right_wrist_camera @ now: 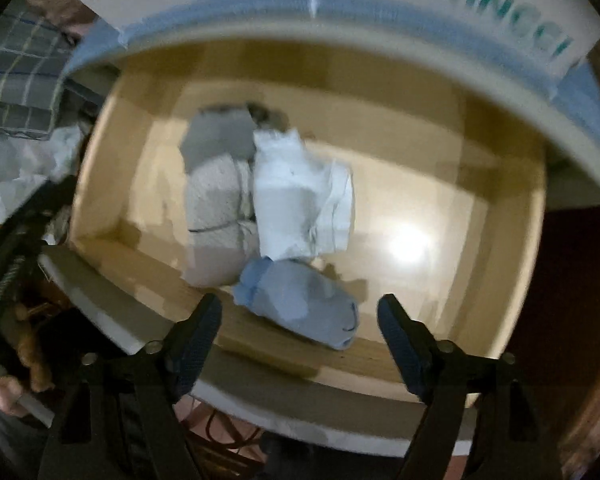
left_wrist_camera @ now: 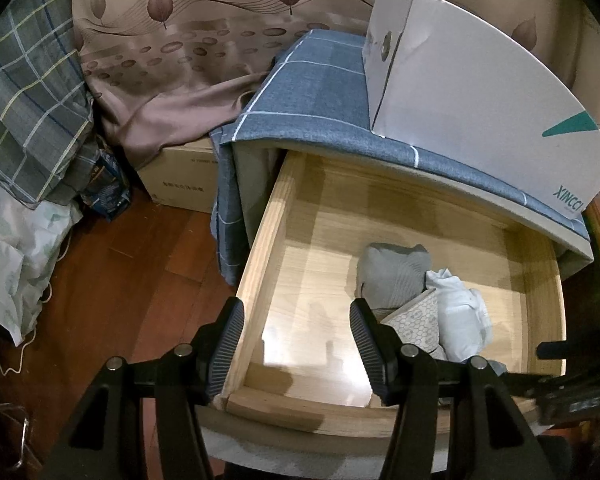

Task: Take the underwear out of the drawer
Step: 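Move the open right tool back over the drawer, then grasp the light blue rolled sock in the drawer with the right tool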

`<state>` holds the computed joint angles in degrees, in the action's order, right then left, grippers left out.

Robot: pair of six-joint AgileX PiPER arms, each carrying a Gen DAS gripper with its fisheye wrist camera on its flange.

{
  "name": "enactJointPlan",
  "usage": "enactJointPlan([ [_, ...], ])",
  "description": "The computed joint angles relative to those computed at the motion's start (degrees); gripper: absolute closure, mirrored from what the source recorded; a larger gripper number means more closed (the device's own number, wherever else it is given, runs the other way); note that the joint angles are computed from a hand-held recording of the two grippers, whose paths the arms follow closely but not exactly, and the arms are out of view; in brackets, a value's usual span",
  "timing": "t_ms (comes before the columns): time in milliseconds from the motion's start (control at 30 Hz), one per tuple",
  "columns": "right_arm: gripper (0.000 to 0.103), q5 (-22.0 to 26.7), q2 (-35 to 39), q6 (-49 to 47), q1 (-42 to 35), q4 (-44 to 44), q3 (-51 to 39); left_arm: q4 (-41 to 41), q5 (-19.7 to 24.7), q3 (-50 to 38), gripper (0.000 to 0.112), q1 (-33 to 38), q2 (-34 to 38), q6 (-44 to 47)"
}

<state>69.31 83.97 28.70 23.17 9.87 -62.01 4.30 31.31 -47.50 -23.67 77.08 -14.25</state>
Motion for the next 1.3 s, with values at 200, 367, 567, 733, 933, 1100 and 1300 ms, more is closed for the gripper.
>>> enactJointPlan([
  [200,0.010,-3.61,5.17,-2.37,-1.76,5.03,2.60,-0.49,-0.11,-0.14,0.056,0.04,0.36,0.31],
  [367,0.009,-4.04,10.85,-2.06,-0.26,4.88,1.64,-1.06,-0.04,-0.19,0.056,0.22,0.38,0.99],
  [567,0.020,-5.67,14.14,-0.85,1.24,4.69,1.92,-0.91,0.27,-0.48,0.056,0.13,0.56,0.79],
  [733,0.029,-7.34,11.54,-1.19,-1.46,4.32,5.95,-0.97,0.20,-0.46,0.056,0.11,0.59,0.93],
  [933,0.032,-6.97,8.10,-0.69,-4.53,0.70,10.11,0.50,0.60,-0.45,0.056,-0.37,1.02,-0.22],
  [1100,0.032,-7.57,5.90,-0.19,-5.07,-1.66,12.74,0.75,2.25,-1.50,0.056,-1.19,2.71,-0.10],
  [1300,0.033,-8.51,2.76,0.70,-4.10,-4.30,16.11,1.77,5.61,-3.54,0.056,-3.99,5.59,0.24],
])
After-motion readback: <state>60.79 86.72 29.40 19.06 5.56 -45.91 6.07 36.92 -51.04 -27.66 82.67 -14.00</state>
